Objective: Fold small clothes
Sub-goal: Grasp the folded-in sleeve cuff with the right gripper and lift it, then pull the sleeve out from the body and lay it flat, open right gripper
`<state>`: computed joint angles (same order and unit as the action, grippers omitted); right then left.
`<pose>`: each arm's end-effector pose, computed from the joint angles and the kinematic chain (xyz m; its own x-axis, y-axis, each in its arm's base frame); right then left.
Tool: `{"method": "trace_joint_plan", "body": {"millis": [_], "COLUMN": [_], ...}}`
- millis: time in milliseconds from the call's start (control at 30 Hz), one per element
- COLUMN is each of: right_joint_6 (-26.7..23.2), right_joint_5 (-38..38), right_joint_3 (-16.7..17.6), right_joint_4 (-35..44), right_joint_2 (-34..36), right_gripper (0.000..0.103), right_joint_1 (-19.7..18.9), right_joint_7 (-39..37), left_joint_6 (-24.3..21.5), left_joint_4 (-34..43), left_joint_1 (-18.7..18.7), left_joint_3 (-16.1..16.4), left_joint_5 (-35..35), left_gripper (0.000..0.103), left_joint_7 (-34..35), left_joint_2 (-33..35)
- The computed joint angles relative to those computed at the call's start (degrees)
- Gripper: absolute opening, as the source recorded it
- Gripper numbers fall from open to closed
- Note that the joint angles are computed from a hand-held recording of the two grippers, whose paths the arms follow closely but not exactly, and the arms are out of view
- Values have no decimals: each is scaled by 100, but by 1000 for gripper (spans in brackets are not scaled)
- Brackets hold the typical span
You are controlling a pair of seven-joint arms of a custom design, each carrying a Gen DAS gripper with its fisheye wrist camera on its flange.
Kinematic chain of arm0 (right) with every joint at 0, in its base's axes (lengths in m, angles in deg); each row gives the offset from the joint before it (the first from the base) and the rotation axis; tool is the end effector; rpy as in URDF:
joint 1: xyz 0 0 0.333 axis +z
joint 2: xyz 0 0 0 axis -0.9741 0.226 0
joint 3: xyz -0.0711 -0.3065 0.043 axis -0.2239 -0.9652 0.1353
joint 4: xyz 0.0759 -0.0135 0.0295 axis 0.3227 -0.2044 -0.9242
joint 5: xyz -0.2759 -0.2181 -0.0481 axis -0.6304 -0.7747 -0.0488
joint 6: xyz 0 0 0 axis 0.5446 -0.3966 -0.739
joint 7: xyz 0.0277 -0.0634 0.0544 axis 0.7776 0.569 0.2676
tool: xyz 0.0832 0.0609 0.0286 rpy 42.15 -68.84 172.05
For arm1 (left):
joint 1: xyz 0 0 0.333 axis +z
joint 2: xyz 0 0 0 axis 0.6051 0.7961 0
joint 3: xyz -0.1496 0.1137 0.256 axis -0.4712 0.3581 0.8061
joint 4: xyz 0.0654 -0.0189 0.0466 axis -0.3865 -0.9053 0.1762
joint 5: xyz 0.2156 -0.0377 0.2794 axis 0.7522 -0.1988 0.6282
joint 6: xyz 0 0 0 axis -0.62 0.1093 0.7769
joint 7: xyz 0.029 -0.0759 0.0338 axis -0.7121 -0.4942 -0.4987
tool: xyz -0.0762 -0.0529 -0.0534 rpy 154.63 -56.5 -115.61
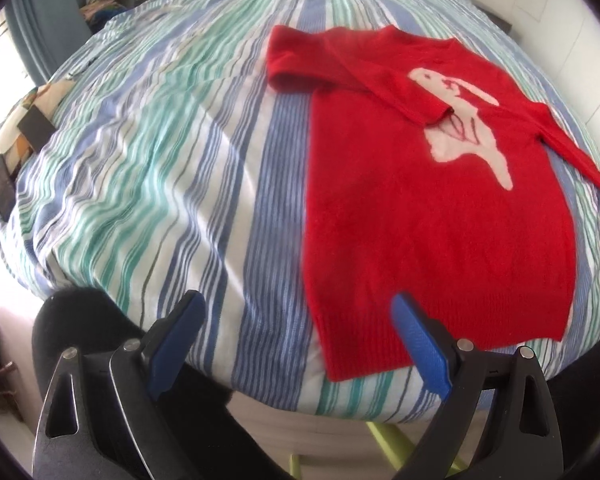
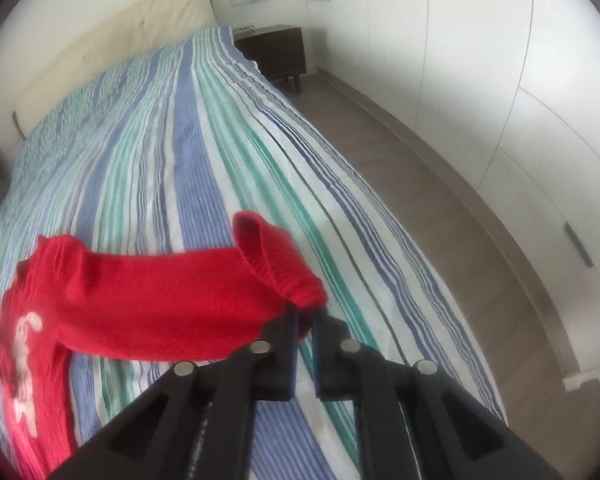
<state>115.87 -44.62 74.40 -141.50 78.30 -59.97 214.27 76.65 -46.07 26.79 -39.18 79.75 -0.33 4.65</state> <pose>0.5003 0.2028 0.5606 -0.3631 -0.9244 -0.1171 -0.7637 0.3672 -0.5310 0.3131 -0.2255 0.5791 0.1730 -0.9842 -0.0374 -0.9084 -0.1448 -0.3922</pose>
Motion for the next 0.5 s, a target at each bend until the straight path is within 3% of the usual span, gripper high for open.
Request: {"method": "trace_joint_plan", "body": {"millis": [333,433,500], "right_joint_6": [1652,1708,2010], "right_joint_5": [963,998,1165], "right_joint_3": [-131,-111,-147], "right_joint_4": [-1745,-1759,-1971], "right_joint_2": [-584,-571,-662], "right_gripper": [4,4,4], "right_joint_1": [-221,-253,-272], "right_joint_7": [1190,1192,1297], "left_joint_6": [-225,-260,-271], "left_joint_4": [140,54,17], "left_joint_1": [-79,-91,-102], "left_joint_3": [-56,-33,-20], "left_joint_5": [133,67,15], "left_gripper": [95,95,95], "left_joint_7": [101,52,24], "left_joint_2": [76,37,14]}}
